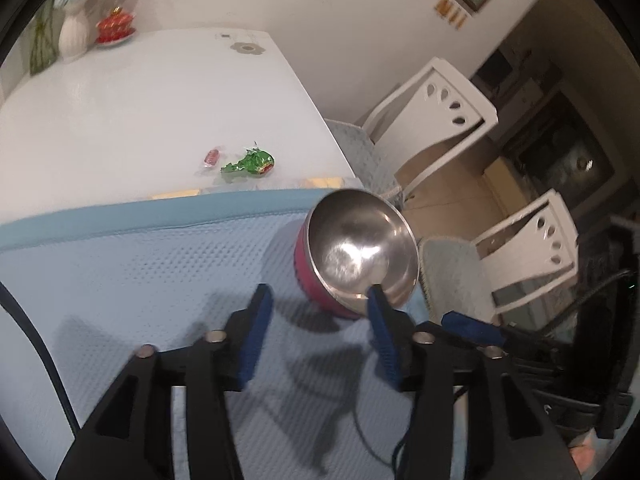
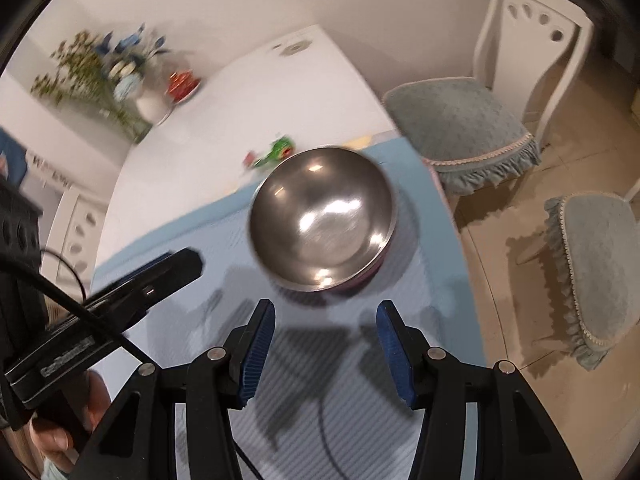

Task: Organize plates and bowls
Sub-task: 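Grasp the rim of the magenta steel bowl with both grippers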

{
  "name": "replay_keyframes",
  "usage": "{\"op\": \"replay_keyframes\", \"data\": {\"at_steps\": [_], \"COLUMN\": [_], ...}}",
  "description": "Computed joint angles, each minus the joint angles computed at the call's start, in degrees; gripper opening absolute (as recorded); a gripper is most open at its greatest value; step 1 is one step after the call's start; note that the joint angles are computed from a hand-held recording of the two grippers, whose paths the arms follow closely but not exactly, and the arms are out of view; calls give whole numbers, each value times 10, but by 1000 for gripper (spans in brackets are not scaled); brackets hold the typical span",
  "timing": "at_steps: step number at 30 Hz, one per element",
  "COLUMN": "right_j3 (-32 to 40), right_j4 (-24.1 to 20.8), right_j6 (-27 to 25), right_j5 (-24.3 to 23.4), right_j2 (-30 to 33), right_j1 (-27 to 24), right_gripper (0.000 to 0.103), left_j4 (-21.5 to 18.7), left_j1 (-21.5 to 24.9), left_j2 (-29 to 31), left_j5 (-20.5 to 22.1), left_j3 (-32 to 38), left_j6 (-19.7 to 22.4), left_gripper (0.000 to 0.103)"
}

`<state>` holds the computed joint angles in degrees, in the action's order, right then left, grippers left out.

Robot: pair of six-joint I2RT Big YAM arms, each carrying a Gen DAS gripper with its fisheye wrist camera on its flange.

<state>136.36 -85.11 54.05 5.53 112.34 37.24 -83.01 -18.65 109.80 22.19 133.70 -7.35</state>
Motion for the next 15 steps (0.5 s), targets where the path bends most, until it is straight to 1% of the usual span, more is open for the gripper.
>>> {"op": "replay_keyframes", "data": {"at_steps": [2, 5, 7, 10, 11, 13, 15], "right_j3": [-25, -59, -63, -59, -55, -31, -15], "right_j4": [19, 52, 60, 73, 75, 59, 53], "right_j6": [14, 39, 44, 46, 45, 38, 33], "right_j5": [-6, -23, -36, -55, -54, -52, -46], "right_j2": [-10, -20, -15, 1, 7, 28, 44], "right_j1": [-11, -27, -38, -47, -48, -50, -50], "right_gripper": [51, 51, 51, 51, 51, 51, 50], "left_j4": [8, 2, -6, -17, -21, -27, -33], "left_j1": [2, 1, -1, 0, -1, -3, -5], "left_j2": [7, 29, 49, 79, 88, 104, 117], "left_j5": [13, 18, 15, 26, 29, 27, 26], "left_j3": [5, 31, 51, 78, 86, 100, 113], "left_j6": [-21, -27, -34, -54, -56, -58, -50], "left_gripper": [59, 59, 59, 58, 56, 55, 50]}}
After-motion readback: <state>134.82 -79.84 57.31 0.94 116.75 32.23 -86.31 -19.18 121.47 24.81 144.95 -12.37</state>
